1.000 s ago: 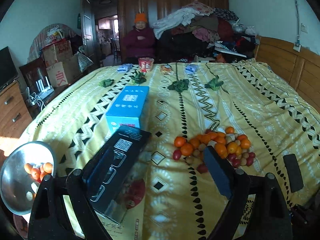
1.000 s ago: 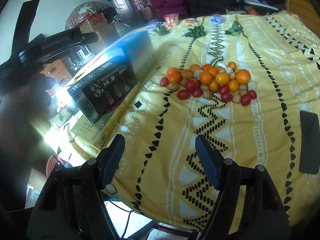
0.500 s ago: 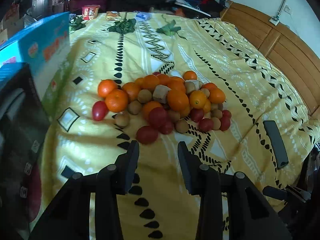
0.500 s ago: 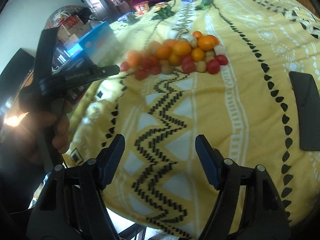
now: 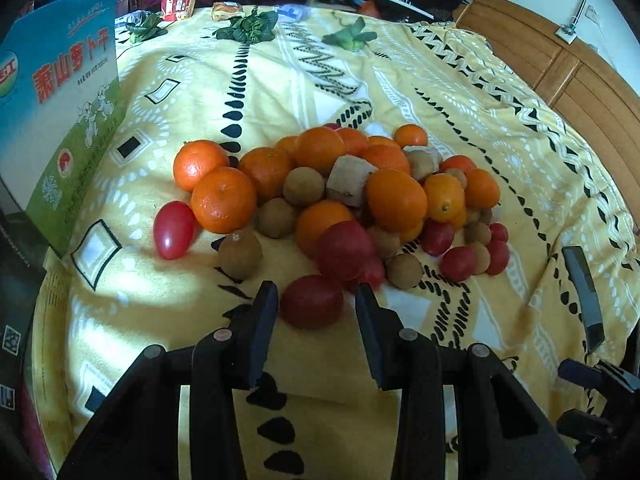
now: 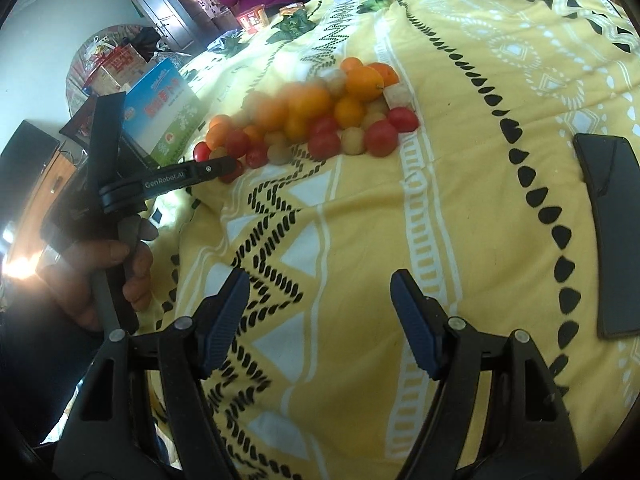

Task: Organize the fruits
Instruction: 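Grasp a red tomato with the left tool while the right tool grasps an orange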

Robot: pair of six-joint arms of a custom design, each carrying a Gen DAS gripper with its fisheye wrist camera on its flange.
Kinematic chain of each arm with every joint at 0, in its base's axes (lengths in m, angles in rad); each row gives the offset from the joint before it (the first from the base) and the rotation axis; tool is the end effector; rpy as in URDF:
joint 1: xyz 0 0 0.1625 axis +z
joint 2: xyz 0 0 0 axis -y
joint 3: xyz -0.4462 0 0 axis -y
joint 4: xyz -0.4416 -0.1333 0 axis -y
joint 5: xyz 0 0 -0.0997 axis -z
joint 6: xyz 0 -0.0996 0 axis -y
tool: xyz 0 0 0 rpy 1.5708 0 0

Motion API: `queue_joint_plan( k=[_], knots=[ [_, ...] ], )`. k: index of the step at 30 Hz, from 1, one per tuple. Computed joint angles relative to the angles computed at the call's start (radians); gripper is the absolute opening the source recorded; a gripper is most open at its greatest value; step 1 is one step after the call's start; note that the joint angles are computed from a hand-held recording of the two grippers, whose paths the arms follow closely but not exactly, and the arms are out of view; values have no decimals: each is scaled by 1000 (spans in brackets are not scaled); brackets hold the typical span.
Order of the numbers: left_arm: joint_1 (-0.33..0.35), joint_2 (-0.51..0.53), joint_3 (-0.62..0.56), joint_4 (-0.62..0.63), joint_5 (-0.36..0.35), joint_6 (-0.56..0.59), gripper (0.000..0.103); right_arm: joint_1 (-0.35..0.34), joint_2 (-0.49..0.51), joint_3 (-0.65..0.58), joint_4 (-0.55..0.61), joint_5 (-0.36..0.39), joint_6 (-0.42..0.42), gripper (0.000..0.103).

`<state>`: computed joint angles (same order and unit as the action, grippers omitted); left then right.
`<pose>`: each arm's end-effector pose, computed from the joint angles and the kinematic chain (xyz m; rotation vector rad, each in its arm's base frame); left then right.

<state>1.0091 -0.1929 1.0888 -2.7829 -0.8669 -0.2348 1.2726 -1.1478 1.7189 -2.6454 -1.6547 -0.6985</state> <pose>-0.2759 -0.8097 -0.1379 0.2640 2.5059 -0.7279 -0.0833 -0.6962 0.2918 0.5219 -2.7234 0.5708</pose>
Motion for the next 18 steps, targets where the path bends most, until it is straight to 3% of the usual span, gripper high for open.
queue_joint_plan(
  k=[3,4,8,15,18],
  knots=[
    [5,3,1,2,-3,-7,40,2,6,-13,-12,1,-9,74],
    [4,3,7,-10,4,-1,33,2,9,-20,-15,1,-14,74],
    [-5,-11,48,-60,4,6,33,7,36,-67,-29,4,-29,71],
    [-23,-45,130,-154,-24,-8,33,36,142,-231,-42,14,10,68],
    [-29,-52,139,-168,-36,5,33,53,204,-312,-26,-3,-14,68]
  ],
)
